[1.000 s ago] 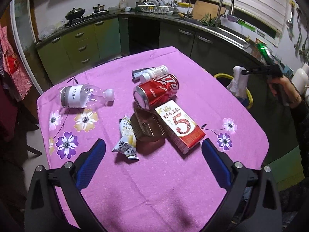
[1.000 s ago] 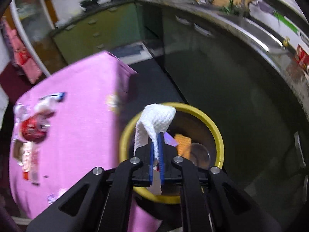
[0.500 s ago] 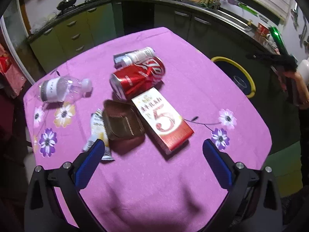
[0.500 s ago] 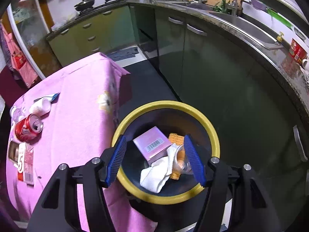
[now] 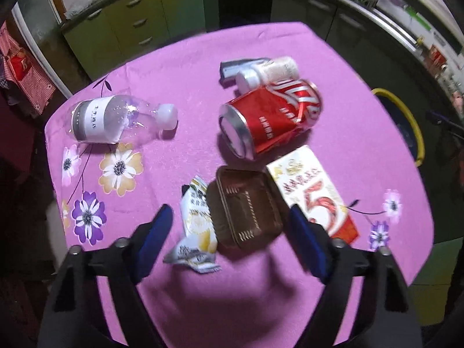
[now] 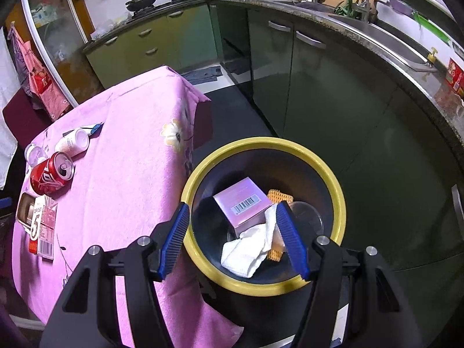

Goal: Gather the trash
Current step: 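Reach the left tool to the brown plastic tray and grasp its rim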

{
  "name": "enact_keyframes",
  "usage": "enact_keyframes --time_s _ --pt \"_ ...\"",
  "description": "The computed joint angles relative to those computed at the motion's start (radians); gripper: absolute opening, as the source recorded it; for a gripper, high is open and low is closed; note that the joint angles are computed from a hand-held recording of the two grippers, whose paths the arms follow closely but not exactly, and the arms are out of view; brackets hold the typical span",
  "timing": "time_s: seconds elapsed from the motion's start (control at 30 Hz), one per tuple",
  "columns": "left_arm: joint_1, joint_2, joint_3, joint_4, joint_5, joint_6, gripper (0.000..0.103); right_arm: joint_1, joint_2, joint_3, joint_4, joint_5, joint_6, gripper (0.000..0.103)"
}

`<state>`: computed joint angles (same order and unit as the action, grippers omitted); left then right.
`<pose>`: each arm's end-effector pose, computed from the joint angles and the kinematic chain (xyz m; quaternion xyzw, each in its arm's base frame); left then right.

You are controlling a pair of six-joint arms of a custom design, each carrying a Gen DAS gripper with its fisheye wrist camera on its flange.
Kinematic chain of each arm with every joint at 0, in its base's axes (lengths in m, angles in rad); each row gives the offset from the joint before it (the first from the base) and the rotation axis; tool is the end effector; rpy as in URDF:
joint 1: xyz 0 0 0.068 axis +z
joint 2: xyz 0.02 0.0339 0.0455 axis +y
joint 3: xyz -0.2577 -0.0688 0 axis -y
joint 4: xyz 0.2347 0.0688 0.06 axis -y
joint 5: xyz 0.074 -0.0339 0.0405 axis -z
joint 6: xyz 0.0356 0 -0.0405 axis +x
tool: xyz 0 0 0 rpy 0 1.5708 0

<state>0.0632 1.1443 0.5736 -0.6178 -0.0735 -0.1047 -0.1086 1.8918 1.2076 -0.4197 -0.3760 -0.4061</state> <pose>0.1836 0.0142 0.1702 -0.0892 0.9771 0.0321 0.1906 0.3686 -0.0270 0.1605 -0.1844 0.9388 0.1180 0.2660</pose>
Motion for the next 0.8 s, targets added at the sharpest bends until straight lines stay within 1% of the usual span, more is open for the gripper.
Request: enact_keyframes --time_s 0.07,0.23,0.37,0.43,0.47,0.5,0.53,0.57,0.6,0.7,0.8 --pt "0.003 0.038 0.007 0.021 -0.009 0.007 0.071 -0.003 0.003 -0.002 -0.001 -0.007 -0.001 0.062" --pt "0.004 0.093 0.025 0.031 -0.047 0.024 0.053 -0.005 0.012 0.005 -0.01 -0.001 -0.006 0.062" --pt "0.004 0.13 0.028 0.038 -0.064 0.038 0.052 -0.004 0.022 0.018 -0.02 -0.007 0.0 0.062" --pt "0.003 0.137 0.031 0.037 -0.066 0.043 0.039 0.0 0.02 0.017 -0.02 -0.009 0.0 0.062" --pt "0.002 0.133 0.032 0.035 -0.071 0.045 0.037 0.004 0.017 0.014 -0.02 -0.009 -0.001 0.062" --pt "0.001 0.124 0.031 0.031 -0.073 0.047 0.031 0.005 0.014 0.011 -0.018 -0.01 -0.001 0.062" --pt "0.005 0.12 0.029 0.031 -0.069 0.053 0.023 0.008 0.012 0.008 -0.017 -0.011 0.0 0.062" --pt "0.01 0.107 0.028 0.024 -0.066 0.06 0.021 0.009 0.009 0.006 -0.018 -0.012 -0.001 0.062" --pt "0.012 0.099 0.028 0.02 -0.064 0.063 0.016 0.01 0.006 0.003 -0.019 -0.014 -0.001 0.062" --pt "0.026 0.055 0.031 -0.009 -0.046 0.076 0.013 0.012 -0.002 -0.002 -0.021 -0.017 -0.003 0.062" --pt "0.033 -0.003 0.04 -0.052 -0.035 0.087 0.012 0.009 -0.011 -0.006 -0.021 -0.021 -0.001 0.062"
